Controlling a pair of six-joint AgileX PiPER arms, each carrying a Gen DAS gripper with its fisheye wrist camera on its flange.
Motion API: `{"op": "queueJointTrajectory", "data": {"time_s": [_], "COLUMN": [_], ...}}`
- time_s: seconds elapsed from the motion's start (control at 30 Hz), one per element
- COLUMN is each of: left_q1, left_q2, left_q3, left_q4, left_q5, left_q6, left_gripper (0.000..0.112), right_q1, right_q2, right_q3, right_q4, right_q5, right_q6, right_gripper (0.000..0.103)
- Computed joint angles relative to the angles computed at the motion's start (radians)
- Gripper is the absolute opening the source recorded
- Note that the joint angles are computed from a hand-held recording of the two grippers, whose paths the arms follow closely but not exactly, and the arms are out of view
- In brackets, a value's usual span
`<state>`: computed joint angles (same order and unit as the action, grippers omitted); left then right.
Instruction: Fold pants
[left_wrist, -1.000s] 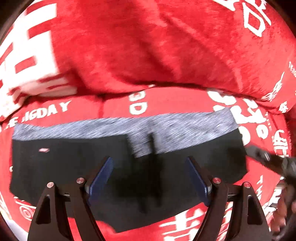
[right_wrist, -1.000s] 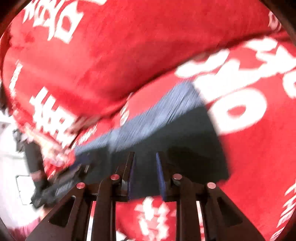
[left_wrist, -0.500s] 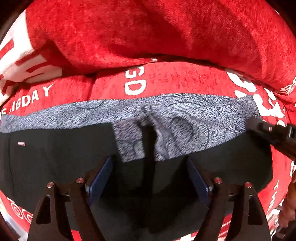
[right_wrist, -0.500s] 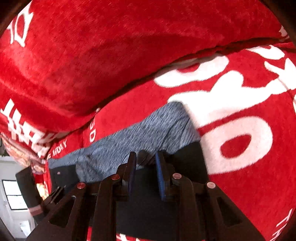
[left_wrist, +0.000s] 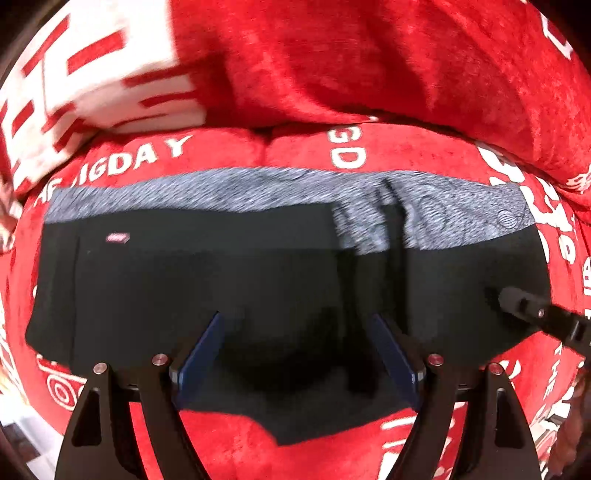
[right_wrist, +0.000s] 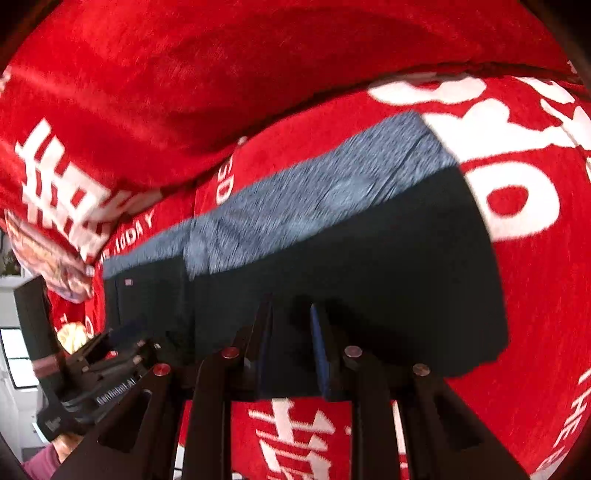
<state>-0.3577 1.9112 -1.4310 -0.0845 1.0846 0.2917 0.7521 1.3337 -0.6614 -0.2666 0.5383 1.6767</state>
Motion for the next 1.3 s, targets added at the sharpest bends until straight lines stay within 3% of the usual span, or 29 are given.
{"op": "queueJointTrajectory", "data": {"time_s": [0.5, 0.53, 0.6, 0.8, 0.9, 0.97, 1.3], "left_q1": [0.208, 0.225, 0.259, 0.342, 0.371, 0.393, 0.499], "left_q2": [-0.059, -0.054, -0.045, -0.009, 0.007, 0.013, 0.081], "left_q3": [0.06, 0.055, 0.047, 0.023, 0.013, 0.007, -0.065], "left_q4": [0.051, 0.05, 0.054, 0.073, 0.082, 0.079, 0.053], "left_q5": [0.01, 0.017, 0.025, 0.034, 0.037, 0.034, 0.069], "left_q6": [0.101, 0.11, 0.126, 0.148, 0.157, 0.167, 0.196], "left_gripper": [0.083, 0.083, 0.083, 0.083, 0.083, 0.102, 0.103], "right_q1": [0.181, 0.187, 0.199, 0.208, 0.205, 0.199, 0.218], "right_q2": [0.248, 0.272, 0.335, 0.477, 0.542, 0.576, 0.723], "right_q3": [-0.293, -0.325, -0.408, -0.593, -0.688, -0.74, -0.99], "right_q4": [-0.001, 0.011, 0.039, 0.115, 0.15, 0.178, 0.162], "right_q5": [0.13, 0.142, 0.177, 0.223, 0.266, 0.29, 0.468], "right_q6": [0.08, 0.059, 0.003, -0.129, -0.202, -0.25, -0.324], "right_gripper": [0.025, 0.027, 0.042, 0.058, 0.061, 0.064, 0.092]}}
